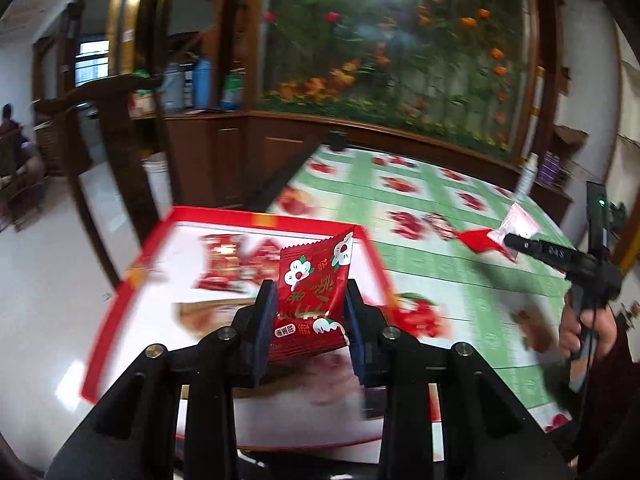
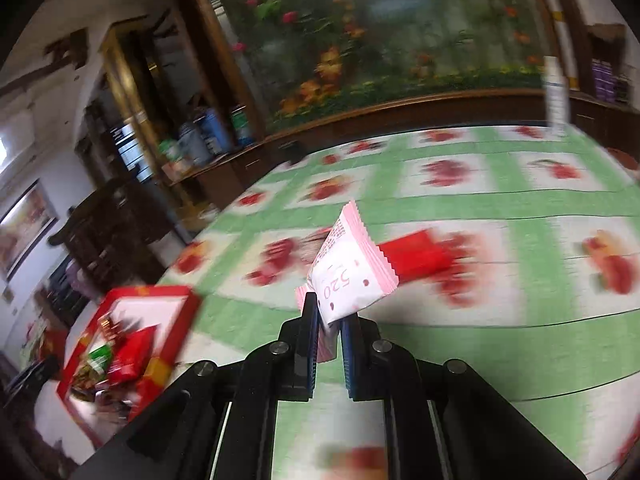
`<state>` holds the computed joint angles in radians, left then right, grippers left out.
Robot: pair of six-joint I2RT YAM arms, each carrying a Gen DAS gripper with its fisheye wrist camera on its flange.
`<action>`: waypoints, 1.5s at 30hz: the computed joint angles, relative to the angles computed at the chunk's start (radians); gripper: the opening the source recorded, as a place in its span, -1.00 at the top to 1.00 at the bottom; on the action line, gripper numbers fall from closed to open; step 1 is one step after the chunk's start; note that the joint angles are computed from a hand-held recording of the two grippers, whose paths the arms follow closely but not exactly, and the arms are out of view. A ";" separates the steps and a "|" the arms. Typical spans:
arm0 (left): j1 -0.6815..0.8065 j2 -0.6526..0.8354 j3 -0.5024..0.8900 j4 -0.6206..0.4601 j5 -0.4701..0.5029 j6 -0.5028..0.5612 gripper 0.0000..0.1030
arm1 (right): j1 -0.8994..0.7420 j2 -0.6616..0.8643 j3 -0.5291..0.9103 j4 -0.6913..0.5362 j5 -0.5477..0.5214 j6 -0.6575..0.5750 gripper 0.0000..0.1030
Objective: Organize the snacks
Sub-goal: 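Carry the red and pink packets over the tray and open both tools, then grasp the red-and-white patterned packet with the left tool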
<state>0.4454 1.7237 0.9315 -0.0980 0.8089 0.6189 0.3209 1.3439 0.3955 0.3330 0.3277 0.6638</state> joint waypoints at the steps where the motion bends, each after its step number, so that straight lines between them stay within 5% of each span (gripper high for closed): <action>1: 0.012 0.017 0.013 0.007 -0.005 -0.004 0.42 | 0.048 0.061 0.045 0.017 0.012 0.001 0.80; 8: 0.049 0.113 0.092 0.056 -0.062 -0.046 0.41 | 0.265 0.388 0.365 0.130 -0.042 -0.075 0.79; 14: 0.024 0.133 0.094 0.116 -0.122 -0.089 0.41 | 0.319 0.566 0.598 0.101 -0.158 -0.160 0.72; 16: 0.011 0.123 0.071 0.160 -0.157 -0.107 0.25 | 0.322 0.596 0.649 0.068 -0.203 -0.191 0.49; 18: 0.001 0.111 0.053 0.181 -0.166 -0.113 -0.50 | 0.318 0.597 0.672 0.011 -0.192 -0.200 -0.15; 23: -0.027 0.047 -0.026 0.254 -0.159 -0.128 -0.63 | 0.219 0.509 0.529 0.095 -0.162 -0.049 -0.35; 29: -0.108 -0.022 -0.078 0.204 -0.197 -0.078 -0.63 | 0.081 0.467 0.477 0.030 -0.195 0.083 -0.38; 38: -0.320 -0.141 -0.054 0.033 -0.285 -0.117 -0.63 | -0.216 0.225 0.225 -0.018 -0.287 0.073 -0.38; 45: -0.637 -0.023 0.153 -0.082 -0.494 -0.285 -0.62 | -0.634 -0.014 0.045 -0.125 -0.373 0.033 -0.39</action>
